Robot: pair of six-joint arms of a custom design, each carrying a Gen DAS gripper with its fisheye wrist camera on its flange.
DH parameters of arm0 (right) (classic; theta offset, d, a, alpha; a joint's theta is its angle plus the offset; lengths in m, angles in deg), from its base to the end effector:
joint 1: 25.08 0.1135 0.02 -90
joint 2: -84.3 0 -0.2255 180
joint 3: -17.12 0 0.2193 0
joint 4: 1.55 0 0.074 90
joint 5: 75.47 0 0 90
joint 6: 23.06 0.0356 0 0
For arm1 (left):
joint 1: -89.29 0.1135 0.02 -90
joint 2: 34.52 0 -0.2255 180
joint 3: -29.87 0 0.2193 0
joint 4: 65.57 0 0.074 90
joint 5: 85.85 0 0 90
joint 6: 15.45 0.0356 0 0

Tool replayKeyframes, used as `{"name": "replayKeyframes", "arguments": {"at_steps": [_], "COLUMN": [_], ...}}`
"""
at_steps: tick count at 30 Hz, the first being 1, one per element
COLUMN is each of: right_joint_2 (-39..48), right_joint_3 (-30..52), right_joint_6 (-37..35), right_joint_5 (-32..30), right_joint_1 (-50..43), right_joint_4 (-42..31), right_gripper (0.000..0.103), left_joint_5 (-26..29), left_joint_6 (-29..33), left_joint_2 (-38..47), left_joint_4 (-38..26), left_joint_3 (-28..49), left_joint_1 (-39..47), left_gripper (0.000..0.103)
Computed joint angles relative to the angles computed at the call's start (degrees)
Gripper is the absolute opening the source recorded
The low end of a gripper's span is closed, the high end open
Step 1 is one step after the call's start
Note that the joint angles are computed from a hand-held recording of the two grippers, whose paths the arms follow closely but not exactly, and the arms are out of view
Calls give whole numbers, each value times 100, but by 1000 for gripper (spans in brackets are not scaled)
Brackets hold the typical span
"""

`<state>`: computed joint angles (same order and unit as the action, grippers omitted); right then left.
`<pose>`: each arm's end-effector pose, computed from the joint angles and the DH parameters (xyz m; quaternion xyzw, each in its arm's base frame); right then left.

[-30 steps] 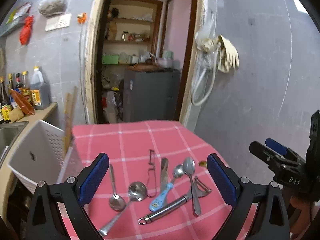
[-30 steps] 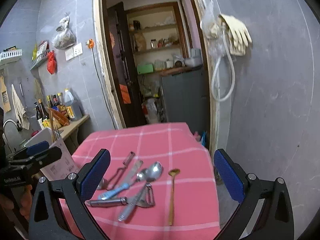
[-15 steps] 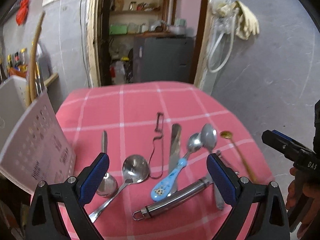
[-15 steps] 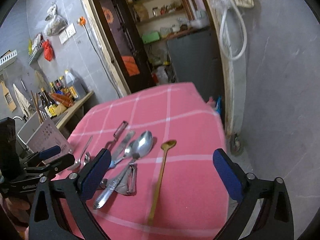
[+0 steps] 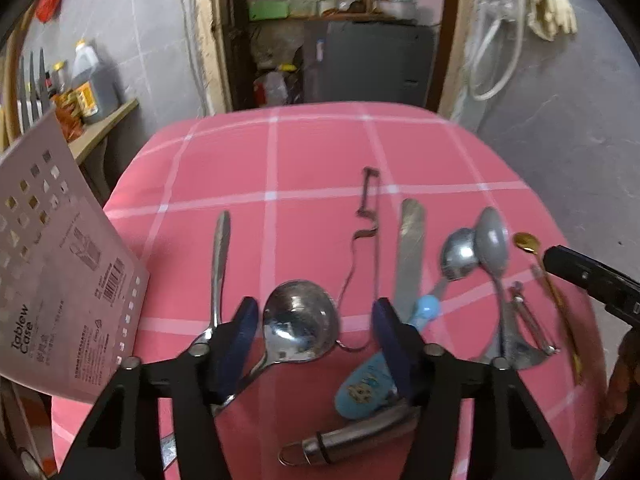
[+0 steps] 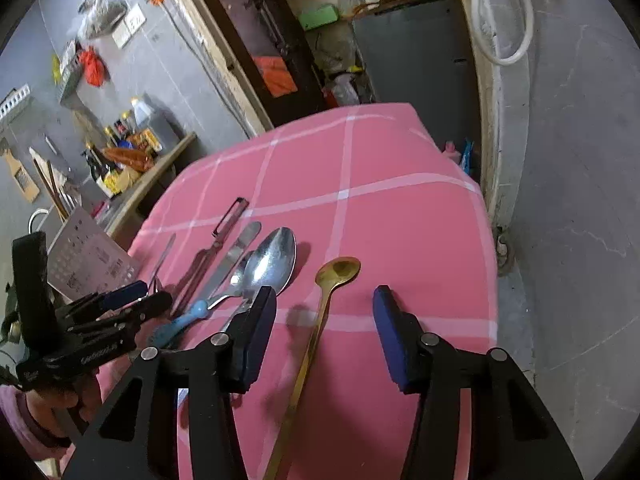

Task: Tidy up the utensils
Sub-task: 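Move both tools back over the remaining utensils on the tablecloth, then close the right tool on the gold spoon while the left tool grasps the steel ladle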

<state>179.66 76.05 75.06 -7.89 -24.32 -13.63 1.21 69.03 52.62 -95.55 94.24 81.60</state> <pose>0.2881 0.0174 0.1277 -0.0098 0.9199 0.2082 0.3323 0.2750 -0.0353 0.1666 0.0097 0.9473 -0.0126 0.3199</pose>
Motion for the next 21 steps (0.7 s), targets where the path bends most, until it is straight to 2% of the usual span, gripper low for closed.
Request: {"name": "replayKeyframes", "arguments": {"at_steps": [3, 5, 8, 12, 16, 21], "right_joint_2": [187, 323, 589, 846, 1070, 884], "right_joint_3": [358, 621, 1023, 1403, 1634, 1374], "right_joint_6": [-181, -307, -423, -526, -392, -306], "right_joint_5": [112, 229, 410, 543, 393, 270], "right_joint_1": [127, 199, 316, 425, 424, 333], "right_joint_4": [-390, -692, -1027, -1302, -1335, -1167], "right_gripper": [45, 39, 30, 24, 23, 21], "left_joint_5": [-83, -105, -154, -171, -121, 95], "left_joint_6": [-118, -165, -199, -239, -242, -200], "left_joint_2": [284, 407, 441, 452, 484, 443], "left_joint_4": [-199, -286, -326, -331, -347, -510], "left_joint_3": [241, 343, 398, 411, 455, 526], "left_joint_1": [17, 36, 6, -13, 34, 188], "left_gripper": [45, 42, 40, 40, 39, 39]}}
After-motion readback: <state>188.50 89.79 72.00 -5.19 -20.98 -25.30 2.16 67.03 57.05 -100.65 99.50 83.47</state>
